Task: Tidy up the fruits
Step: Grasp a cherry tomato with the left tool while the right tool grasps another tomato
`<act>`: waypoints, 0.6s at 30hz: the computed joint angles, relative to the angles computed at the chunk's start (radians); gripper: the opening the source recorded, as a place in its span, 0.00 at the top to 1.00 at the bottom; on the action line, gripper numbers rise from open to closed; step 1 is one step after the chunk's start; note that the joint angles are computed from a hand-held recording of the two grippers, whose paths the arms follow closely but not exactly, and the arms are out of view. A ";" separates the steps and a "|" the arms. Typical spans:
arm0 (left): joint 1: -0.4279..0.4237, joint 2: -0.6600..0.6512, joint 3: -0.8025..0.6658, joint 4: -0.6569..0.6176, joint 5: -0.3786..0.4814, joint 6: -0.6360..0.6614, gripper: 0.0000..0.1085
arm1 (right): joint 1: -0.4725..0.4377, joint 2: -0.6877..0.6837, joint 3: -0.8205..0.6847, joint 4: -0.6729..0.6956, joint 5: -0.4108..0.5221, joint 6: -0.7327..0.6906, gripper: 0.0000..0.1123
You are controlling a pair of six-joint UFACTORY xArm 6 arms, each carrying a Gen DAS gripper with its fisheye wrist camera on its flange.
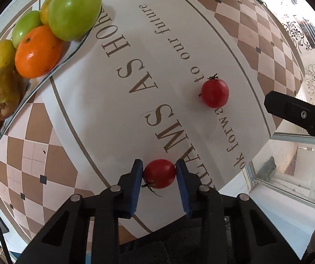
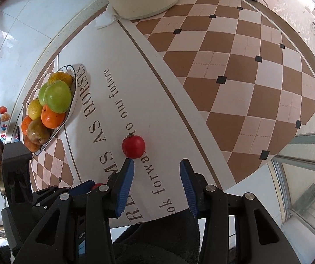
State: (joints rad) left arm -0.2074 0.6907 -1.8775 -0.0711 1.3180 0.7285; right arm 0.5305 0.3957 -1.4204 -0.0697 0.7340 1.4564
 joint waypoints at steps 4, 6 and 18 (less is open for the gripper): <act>0.014 0.023 -0.037 0.001 0.007 -0.008 0.74 | -0.006 0.009 -0.004 0.012 -0.008 -0.018 0.58; 0.021 0.020 -0.045 -0.004 0.012 -0.015 0.74 | -0.008 0.018 -0.007 0.021 -0.021 -0.033 0.58; 0.123 0.225 -0.474 -0.050 0.225 -0.101 0.74 | -0.017 0.199 -0.212 0.057 0.023 -0.171 0.59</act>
